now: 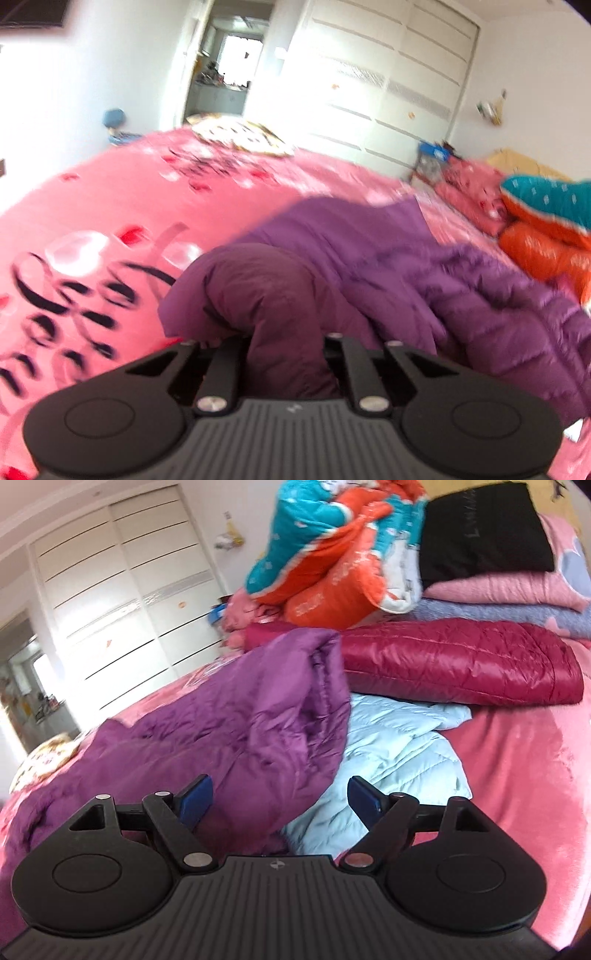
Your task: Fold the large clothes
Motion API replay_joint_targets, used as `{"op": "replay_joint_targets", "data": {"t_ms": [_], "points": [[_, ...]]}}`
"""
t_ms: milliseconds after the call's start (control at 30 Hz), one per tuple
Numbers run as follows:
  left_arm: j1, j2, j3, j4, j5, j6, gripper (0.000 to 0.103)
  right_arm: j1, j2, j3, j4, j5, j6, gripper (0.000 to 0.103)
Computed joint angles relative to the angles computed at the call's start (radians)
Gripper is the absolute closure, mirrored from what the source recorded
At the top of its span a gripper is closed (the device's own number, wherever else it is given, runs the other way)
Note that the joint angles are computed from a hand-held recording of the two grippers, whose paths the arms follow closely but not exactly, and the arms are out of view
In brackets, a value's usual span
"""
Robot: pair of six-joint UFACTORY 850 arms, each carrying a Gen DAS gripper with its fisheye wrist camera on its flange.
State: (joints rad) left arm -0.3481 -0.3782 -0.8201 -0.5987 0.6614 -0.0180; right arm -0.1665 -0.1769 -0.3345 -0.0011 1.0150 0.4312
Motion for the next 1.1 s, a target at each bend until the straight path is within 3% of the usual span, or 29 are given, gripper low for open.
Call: {"op": "replay_joint_targets", "data": {"t_ms": [200, 367, 500, 733, 867, 1000, 1100], "points": [[0.06, 0.193, 0.151, -0.108, 0.072, 0.075, 0.093, -0.013, 0.074, 0.07, -0.196, -0.004, -0.002, 0.003], [0.127, 0.314, 0.244, -0.155, 0.076, 0.095, 0.093, 0.001, 0.104, 0.086, -0.338, -0.066, -0.003, 0.002], [0.155, 0.36, 0.292, -0.154, 0.06, 0.067, 0.093, 0.022, 0.084, 0.057, -0.434, -0.155, 0.044, 0.002], [0.198, 0.4, 0.338, -0.107, 0.063, -0.017, 0.093, 0.063, 0.076, 0.046, -0.65, -0.199, 0.068, 0.0], [0.242, 0.425, 0.355, -0.058, 0.062, -0.079, 0.092, 0.197, 0.065, 0.05, -0.367, -0.236, -0.217, 0.0], [0.3, 0.456, 0.369, -0.013, 0.059, -0.103, 0.092, 0.303, 0.012, 0.028, -0.011, -0.174, -0.43, 0.0], [0.344, 0.479, 0.372, 0.0, 0.059, -0.092, 0.092, 0.306, -0.034, -0.018, 0.013, -0.188, -0.418, 0.0]]}}
